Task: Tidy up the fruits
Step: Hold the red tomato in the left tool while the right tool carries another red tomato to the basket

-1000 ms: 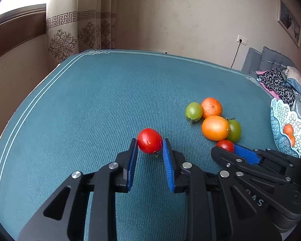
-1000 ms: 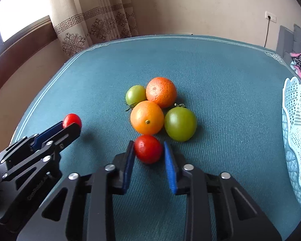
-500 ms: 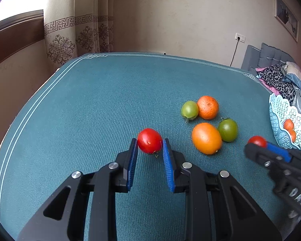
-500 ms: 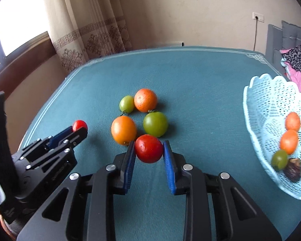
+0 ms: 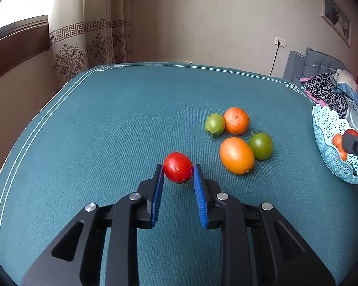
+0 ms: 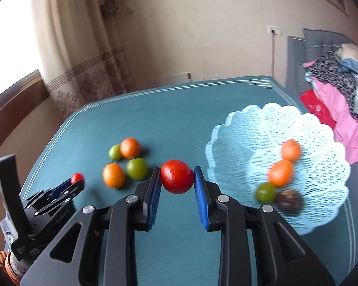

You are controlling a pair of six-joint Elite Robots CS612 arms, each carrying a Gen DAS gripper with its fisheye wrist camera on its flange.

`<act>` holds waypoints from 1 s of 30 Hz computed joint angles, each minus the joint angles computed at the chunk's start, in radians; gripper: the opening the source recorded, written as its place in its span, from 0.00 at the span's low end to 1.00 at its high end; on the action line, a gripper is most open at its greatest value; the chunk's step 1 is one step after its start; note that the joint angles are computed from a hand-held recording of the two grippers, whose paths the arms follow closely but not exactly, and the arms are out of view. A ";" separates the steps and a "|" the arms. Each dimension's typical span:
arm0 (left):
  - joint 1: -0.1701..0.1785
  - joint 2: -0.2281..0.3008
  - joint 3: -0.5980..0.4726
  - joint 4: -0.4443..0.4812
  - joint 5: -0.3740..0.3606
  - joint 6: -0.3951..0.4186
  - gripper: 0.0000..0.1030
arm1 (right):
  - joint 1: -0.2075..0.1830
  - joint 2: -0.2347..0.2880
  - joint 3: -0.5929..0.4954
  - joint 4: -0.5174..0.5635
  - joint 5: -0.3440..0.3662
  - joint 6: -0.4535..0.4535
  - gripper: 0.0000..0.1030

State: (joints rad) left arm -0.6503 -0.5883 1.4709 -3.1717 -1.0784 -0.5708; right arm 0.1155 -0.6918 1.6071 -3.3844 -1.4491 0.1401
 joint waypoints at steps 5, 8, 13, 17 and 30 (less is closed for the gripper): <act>-0.007 -0.003 0.002 0.000 -0.008 0.011 0.25 | -0.028 -0.009 0.026 -0.032 -0.038 0.059 0.27; -0.012 -0.004 -0.001 0.004 -0.007 0.022 0.25 | -0.039 -0.012 0.039 -0.036 -0.063 0.077 0.27; -0.018 -0.008 -0.005 0.010 -0.015 0.029 0.25 | -0.059 -0.010 0.051 -0.046 -0.083 0.105 0.28; -0.025 -0.012 -0.010 0.011 -0.020 0.038 0.25 | -0.073 -0.010 0.064 -0.074 -0.098 0.116 0.28; -0.056 -0.014 -0.047 -0.008 -0.053 0.103 0.25 | -0.104 -0.010 0.101 -0.139 -0.116 0.172 0.36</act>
